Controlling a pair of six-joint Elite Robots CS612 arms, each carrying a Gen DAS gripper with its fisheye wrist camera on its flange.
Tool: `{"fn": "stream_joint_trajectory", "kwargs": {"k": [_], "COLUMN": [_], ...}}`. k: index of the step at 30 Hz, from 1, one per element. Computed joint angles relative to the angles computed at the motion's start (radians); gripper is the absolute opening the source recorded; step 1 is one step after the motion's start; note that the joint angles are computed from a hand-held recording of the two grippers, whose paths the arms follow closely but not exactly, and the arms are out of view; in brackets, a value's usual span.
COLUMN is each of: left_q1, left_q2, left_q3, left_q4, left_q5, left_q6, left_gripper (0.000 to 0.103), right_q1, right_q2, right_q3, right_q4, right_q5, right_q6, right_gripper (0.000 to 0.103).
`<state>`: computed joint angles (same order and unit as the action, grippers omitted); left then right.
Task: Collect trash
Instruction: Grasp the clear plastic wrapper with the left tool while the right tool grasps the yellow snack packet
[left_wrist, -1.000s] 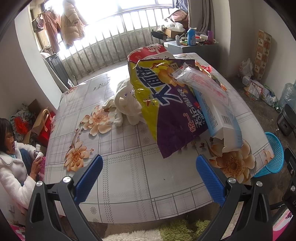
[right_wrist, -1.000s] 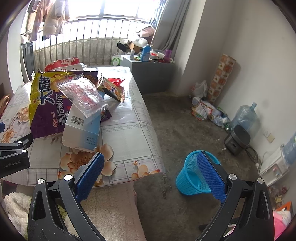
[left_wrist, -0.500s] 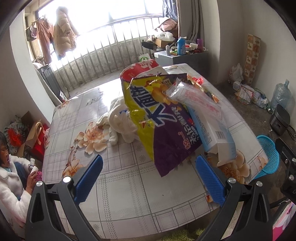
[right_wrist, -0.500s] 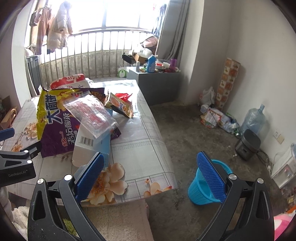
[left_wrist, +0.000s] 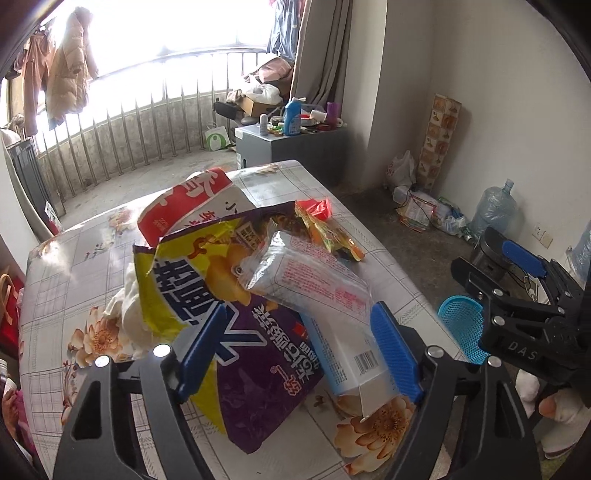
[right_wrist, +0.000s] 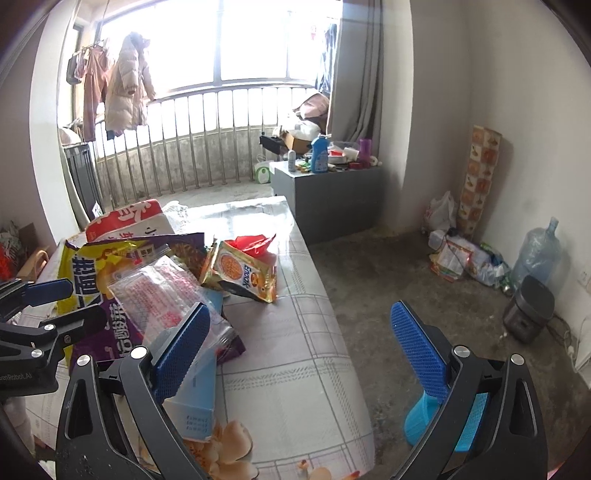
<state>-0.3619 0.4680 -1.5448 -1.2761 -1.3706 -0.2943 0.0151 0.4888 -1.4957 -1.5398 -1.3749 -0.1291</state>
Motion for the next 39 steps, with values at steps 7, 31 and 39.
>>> {"fn": "stream_joint_trajectory", "kwargs": {"k": [7, 31, 39], "left_q1": [0.031, 0.026, 0.008], "left_q2": [-0.030, -0.033, -0.013], "left_q3": [0.081, 0.136, 0.098], "left_q4": [0.063, -0.019, -0.060], "left_q5": [-0.126, -0.063, -0.010], "left_q6": [-0.079, -0.156, -0.085], "left_gripper": [0.068, 0.022, 0.011], "right_q1": [-0.010, -0.021, -0.047], "right_q2": [-0.012, -0.007, -0.028], "right_q3": [0.075, 0.075, 0.107], "right_q4": [-0.022, 0.163, 0.142], "right_q5": [0.042, 0.291, 0.309], "right_q6": [-0.070, -0.135, -0.038], "right_gripper": [0.072, 0.036, 0.037]}}
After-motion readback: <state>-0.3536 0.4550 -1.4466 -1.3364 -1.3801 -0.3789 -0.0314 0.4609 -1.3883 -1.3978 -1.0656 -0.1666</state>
